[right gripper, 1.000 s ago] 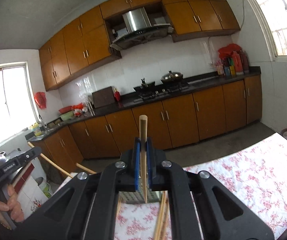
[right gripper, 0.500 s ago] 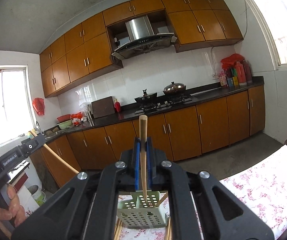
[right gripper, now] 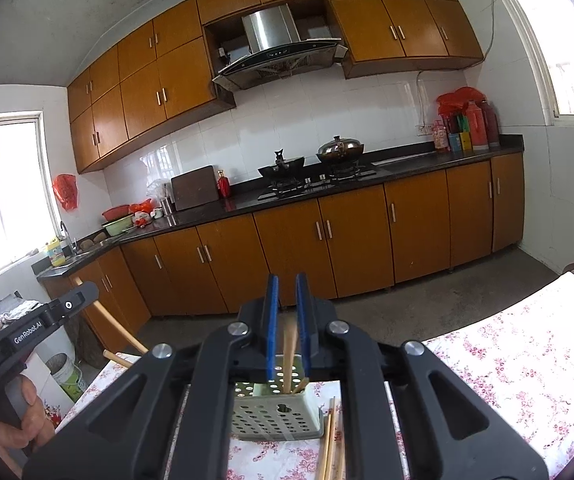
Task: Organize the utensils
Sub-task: 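Open the right gripper over the holder while the left gripper releases its chopstick into it, then grasp a third bamboo chopstick with the right gripper while the left gripper grasps another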
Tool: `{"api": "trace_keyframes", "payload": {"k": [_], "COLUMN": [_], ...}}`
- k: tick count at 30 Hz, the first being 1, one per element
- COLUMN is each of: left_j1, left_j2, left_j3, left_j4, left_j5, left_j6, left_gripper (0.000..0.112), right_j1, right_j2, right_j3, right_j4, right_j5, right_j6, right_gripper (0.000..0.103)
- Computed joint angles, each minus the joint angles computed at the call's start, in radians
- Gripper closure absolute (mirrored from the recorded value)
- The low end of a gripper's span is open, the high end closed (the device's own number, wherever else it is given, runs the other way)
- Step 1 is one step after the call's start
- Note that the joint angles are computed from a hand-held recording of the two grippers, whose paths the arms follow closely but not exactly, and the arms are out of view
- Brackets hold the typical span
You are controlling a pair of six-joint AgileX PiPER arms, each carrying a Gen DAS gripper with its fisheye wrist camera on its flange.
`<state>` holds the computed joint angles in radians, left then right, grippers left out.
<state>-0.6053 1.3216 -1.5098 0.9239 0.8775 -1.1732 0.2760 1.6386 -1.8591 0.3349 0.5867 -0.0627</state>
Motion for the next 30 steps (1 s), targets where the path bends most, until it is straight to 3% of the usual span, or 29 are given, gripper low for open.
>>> {"api": "trace_keyframes", "payload": {"k": [4,11,17,20,24,30], "left_j1": [-0.018,-0.103,-0.138,-0.086,0.038,0.149], "left_j2": [-0.027,-0.109,-0.224,-0.247,-0.256,-0.261], "left_j3": [-0.002,0.047,0.24,0.358,0.498,0.636], "left_j4": [0.009,0.077,0.042,-0.036,-0.203,-0.377], "left_j5": [0.02,0.115,0.174,0.149,0.043,-0.097], "left_j6": [-0.005,-0.051,-0.109,-0.106,-0.04,0.045], "left_gripper": [0.104,0.096,0.094,0.094,0.094,0.094], "right_j1": [-0.024,-0.126,-0.157,-0.124,-0.072,0.028], "right_j2": [-0.062,-0.23,-0.277,-0.219,-0.098,-0.022], "right_j3": [0.071,0.31,0.547,0.604,0.601,0.637], "right_j4": [-0.002,0.092,0.072,0.054,0.072,-0.034], "right_j5": [-0.024,-0.033,0.005,0.038,0.09,0.031], "right_j6": [0.0,-0.103,-0.168,-0.178,-0.197,-0.097], "right_gripper": [0.082,0.08,0.08,0.08,0.08,0.081]}}
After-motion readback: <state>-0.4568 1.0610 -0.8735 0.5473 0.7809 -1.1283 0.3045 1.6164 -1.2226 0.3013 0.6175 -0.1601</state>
